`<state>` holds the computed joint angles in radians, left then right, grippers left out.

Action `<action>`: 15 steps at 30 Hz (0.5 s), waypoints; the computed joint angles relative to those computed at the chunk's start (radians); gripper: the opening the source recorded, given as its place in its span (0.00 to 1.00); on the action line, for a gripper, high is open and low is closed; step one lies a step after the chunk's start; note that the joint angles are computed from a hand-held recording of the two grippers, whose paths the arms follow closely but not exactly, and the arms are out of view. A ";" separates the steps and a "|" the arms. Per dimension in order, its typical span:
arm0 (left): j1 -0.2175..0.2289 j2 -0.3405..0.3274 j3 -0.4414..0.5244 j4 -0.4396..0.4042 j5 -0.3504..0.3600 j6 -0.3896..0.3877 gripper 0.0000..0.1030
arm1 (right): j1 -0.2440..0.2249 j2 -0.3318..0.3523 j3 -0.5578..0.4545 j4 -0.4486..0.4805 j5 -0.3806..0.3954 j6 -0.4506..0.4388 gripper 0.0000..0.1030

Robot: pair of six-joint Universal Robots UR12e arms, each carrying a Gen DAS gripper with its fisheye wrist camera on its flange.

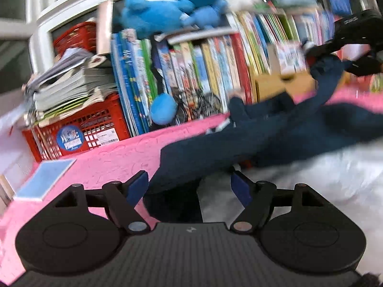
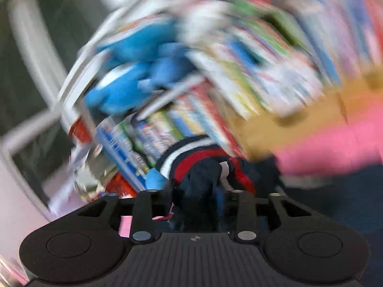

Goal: Fold clothes
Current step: 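Fold the held sleeve over the jacket front with the right gripper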

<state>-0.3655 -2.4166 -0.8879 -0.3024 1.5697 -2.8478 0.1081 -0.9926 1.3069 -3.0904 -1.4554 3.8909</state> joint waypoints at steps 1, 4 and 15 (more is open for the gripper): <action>-0.004 0.001 -0.003 -0.015 0.018 0.027 0.73 | -0.012 -0.017 0.039 0.024 -0.002 0.067 0.57; -0.006 0.017 -0.034 -0.027 0.035 0.087 0.76 | -0.016 -0.065 0.105 0.209 -0.101 0.063 0.69; -0.016 -0.028 0.037 -0.065 0.173 0.107 0.80 | 0.042 -0.065 0.082 0.353 -0.273 -0.157 0.37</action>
<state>-0.3819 -2.4448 -0.8512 -0.3675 1.7426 -2.7409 0.1499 -1.0574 1.3885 -2.7378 -1.7288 3.7336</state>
